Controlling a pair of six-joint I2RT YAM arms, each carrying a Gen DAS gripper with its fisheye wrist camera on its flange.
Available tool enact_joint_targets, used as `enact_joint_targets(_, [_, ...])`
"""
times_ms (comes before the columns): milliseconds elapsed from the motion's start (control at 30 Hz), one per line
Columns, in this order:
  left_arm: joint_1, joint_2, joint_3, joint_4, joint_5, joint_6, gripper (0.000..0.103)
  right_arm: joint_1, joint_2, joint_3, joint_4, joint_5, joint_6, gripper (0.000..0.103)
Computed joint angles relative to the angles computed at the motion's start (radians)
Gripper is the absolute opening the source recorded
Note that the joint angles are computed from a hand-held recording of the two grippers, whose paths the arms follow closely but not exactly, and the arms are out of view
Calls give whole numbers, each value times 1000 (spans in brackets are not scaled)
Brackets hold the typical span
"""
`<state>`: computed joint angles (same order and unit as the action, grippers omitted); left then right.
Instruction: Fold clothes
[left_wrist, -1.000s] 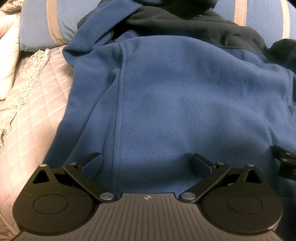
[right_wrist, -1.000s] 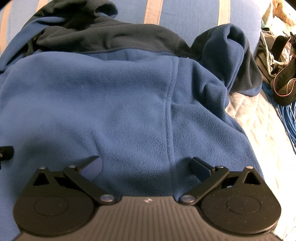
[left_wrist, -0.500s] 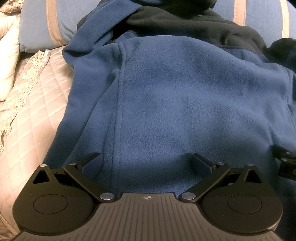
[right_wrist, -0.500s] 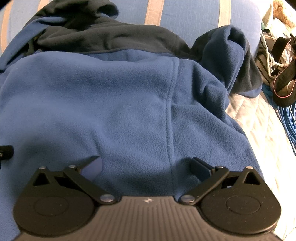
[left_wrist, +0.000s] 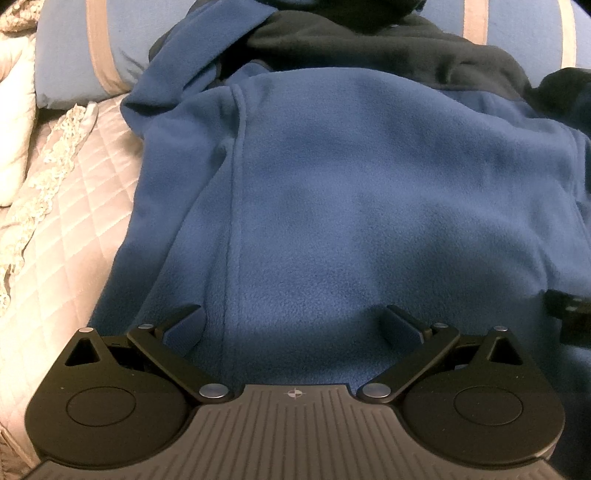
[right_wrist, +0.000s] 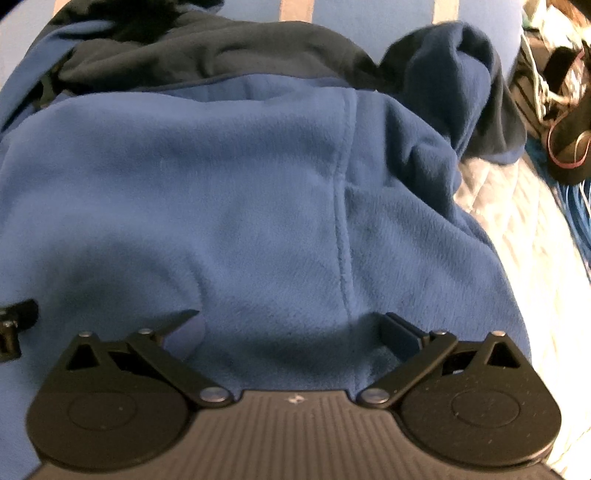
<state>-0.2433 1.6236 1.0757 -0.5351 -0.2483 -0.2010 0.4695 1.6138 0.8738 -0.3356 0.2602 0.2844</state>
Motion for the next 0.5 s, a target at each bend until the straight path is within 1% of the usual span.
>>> enact_joint_targets(100, [-1,-2,-2,3,0,17,103,8,-9,-19,28,11,-30,103])
enact_joint_targets(200, [-3,-13,-16,22,-1,57,103,-16,-12,-19,33,-24,-61,103])
enact_joint_targets(300, [13,-30,-20,18,40,103,103,-34,-38,-40,40,-60,-77,103])
enact_joint_targets(400, [50,-89,-53,14,132,132,103,-33,-96,-76,25,-83,-63,103])
enact_joint_targets(500, [95,-207,-136,36,266,144,103,-10,-198,-124,-23,-113,-67,103])
